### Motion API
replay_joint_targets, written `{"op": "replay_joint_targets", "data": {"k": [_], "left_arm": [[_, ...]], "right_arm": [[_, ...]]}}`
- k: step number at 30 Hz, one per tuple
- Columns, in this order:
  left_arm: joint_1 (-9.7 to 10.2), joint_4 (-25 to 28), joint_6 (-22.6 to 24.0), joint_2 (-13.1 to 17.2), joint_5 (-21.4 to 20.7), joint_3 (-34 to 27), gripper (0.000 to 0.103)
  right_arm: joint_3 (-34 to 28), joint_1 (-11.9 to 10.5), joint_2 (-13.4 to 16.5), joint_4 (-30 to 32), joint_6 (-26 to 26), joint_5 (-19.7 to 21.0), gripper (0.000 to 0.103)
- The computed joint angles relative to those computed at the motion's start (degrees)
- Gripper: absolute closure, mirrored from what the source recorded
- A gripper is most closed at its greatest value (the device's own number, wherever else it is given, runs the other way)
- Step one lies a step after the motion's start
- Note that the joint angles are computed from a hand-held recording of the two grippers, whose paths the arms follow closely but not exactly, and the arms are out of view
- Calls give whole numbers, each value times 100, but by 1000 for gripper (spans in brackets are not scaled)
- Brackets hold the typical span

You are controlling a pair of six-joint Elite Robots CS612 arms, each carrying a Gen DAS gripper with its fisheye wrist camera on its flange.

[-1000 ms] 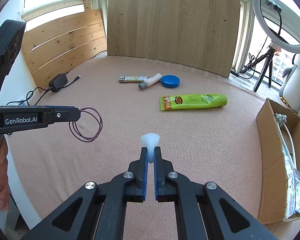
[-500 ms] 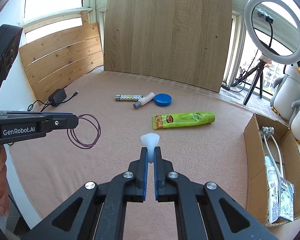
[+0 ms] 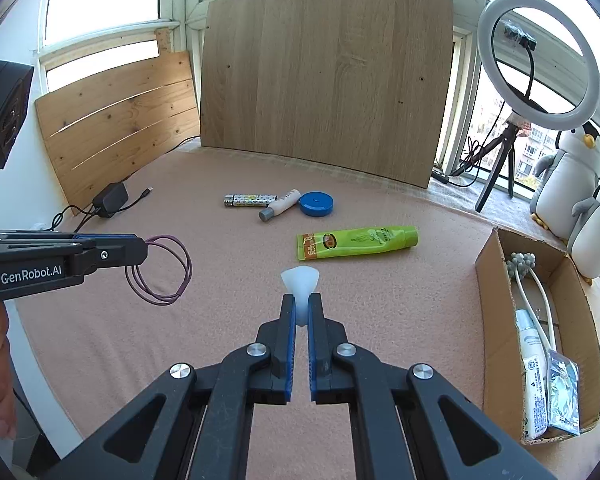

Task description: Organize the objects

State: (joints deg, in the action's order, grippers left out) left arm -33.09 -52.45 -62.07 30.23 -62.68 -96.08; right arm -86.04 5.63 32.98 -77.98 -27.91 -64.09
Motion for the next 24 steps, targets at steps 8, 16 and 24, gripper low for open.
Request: {"op": "replay_joint_targets", "data": {"k": [8,16,24], "left_arm": [[-8,-38,61,-51,-5,73,100],[24,-254,272,-137,-81,296,100],[64,-755,806,-373,-211,868,100]], "right_arm": [[-9,-21,-4,-15,34,15,98],[13,-58,-12,-59,90,4,98],[104,-165,-41,-254,288,-44,98]]}}
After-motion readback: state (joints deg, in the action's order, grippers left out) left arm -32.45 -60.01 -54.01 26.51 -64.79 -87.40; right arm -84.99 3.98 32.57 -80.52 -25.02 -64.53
